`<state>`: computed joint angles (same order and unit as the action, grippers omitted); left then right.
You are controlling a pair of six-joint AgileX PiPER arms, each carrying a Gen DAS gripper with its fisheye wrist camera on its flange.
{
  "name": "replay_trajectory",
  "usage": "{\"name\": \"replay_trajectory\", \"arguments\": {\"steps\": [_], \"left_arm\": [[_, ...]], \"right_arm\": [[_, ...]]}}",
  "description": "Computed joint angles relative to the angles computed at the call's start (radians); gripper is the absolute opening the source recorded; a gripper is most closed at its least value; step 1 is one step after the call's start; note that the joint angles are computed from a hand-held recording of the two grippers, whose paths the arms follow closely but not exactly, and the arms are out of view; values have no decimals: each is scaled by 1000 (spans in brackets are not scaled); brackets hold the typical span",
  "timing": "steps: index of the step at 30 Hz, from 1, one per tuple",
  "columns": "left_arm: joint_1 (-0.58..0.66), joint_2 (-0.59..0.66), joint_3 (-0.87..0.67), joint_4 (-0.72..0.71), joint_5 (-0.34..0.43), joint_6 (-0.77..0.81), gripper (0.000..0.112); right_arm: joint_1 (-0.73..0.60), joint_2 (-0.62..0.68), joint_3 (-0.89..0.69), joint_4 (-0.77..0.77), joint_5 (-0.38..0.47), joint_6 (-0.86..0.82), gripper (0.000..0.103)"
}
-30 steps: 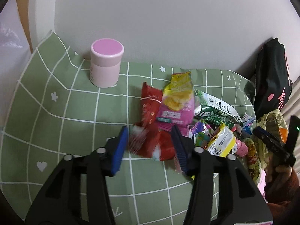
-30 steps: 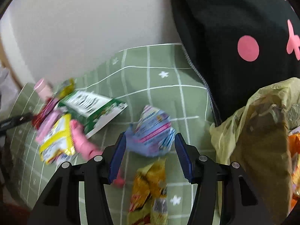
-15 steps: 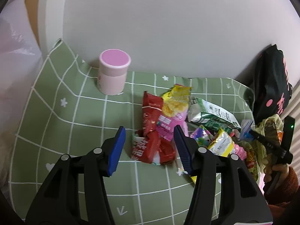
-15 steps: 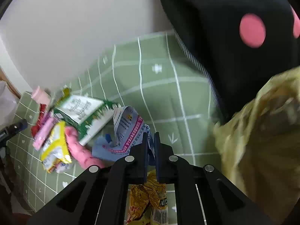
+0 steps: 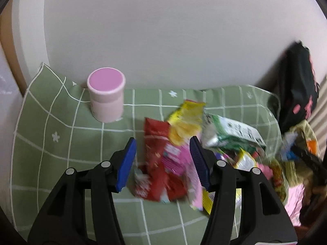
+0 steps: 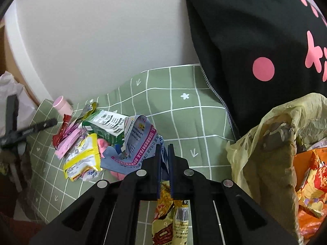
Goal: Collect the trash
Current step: 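Grasp the red wrapper with the left tool while the right tool grasps the blue-white packet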
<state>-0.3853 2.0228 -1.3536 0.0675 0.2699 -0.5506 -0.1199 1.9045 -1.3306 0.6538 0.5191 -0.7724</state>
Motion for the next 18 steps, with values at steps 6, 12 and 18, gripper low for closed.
{"name": "replay_trajectory", "arguments": {"steps": [6, 12, 18], "left_arm": [[55, 163, -260, -265, 232, 292, 44], [50, 112, -245, -317, 201, 317, 31], [35, 3, -178, -344, 94, 314, 30]], "right_arm": [[-9, -27, 22, -4, 1, -23, 7], [-29, -53, 46, 15, -17, -44, 7], [-52, -87, 56, 42, -29, -67, 7]]}}
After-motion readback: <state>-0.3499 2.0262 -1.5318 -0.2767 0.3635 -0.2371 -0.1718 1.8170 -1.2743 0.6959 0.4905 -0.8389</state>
